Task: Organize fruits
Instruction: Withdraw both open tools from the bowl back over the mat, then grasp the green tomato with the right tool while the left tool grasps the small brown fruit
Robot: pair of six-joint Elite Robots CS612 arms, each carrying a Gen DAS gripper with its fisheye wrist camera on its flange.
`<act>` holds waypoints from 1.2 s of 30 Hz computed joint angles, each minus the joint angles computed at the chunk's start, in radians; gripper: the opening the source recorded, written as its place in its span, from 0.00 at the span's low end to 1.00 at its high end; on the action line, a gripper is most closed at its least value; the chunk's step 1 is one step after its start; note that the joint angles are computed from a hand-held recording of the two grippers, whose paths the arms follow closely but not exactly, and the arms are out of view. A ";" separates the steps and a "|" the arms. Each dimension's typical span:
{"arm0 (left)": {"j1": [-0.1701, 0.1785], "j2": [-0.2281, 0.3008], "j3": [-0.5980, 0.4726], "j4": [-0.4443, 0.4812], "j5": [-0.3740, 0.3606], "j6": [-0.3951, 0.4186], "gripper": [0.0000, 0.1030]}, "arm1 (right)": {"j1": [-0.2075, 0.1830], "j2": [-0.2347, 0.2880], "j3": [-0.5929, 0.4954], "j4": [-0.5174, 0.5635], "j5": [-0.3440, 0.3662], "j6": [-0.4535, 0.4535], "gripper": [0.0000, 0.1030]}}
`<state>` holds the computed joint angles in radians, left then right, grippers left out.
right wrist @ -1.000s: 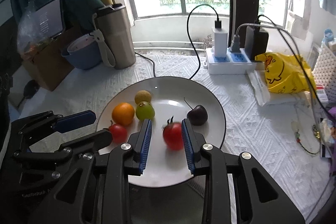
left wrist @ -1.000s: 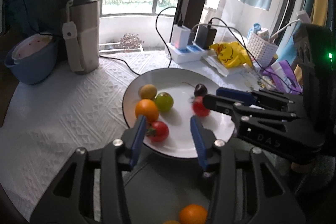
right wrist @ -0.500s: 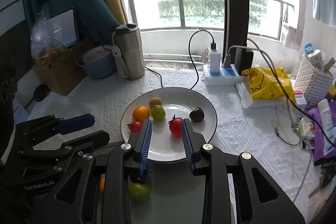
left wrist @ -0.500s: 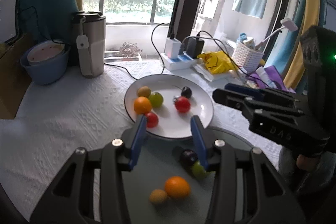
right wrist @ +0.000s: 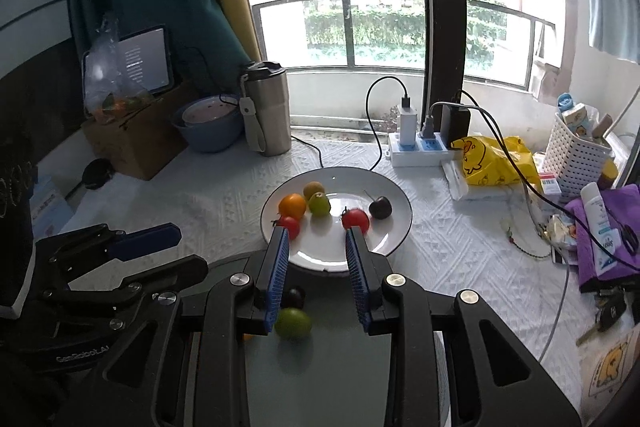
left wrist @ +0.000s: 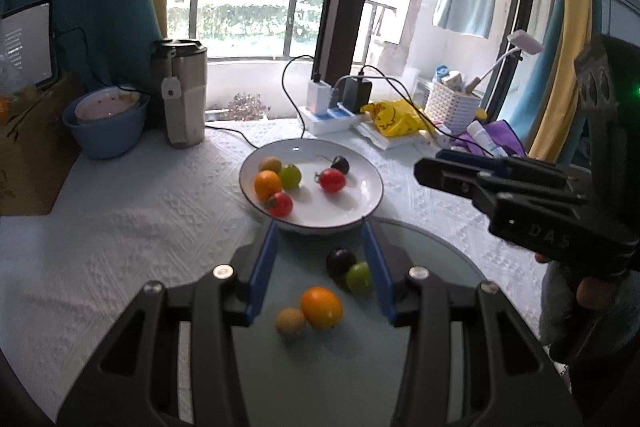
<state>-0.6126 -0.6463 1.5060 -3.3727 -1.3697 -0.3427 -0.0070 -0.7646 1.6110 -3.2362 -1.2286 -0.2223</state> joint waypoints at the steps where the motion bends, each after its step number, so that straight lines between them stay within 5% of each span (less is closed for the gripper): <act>1: -0.002 -0.001 0.005 -0.003 0.002 -0.002 0.45 | 0.000 -0.003 0.006 -0.002 0.002 0.000 0.30; 12: -0.022 -0.008 0.060 -0.007 0.034 -0.051 0.46 | -0.003 -0.007 0.047 0.035 0.027 -0.024 0.30; 16: -0.020 0.000 0.067 0.008 0.017 -0.074 0.65 | -0.004 0.002 0.046 0.062 0.038 -0.032 0.30; 36: -0.004 0.035 0.011 0.196 0.041 -0.052 0.65 | 0.002 0.050 0.000 0.170 0.054 -0.026 0.35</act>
<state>-0.6167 -0.6114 1.5171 -3.1767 -1.3291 -0.3944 -0.0054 -0.7143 1.6114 -3.0659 -1.1748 -0.2482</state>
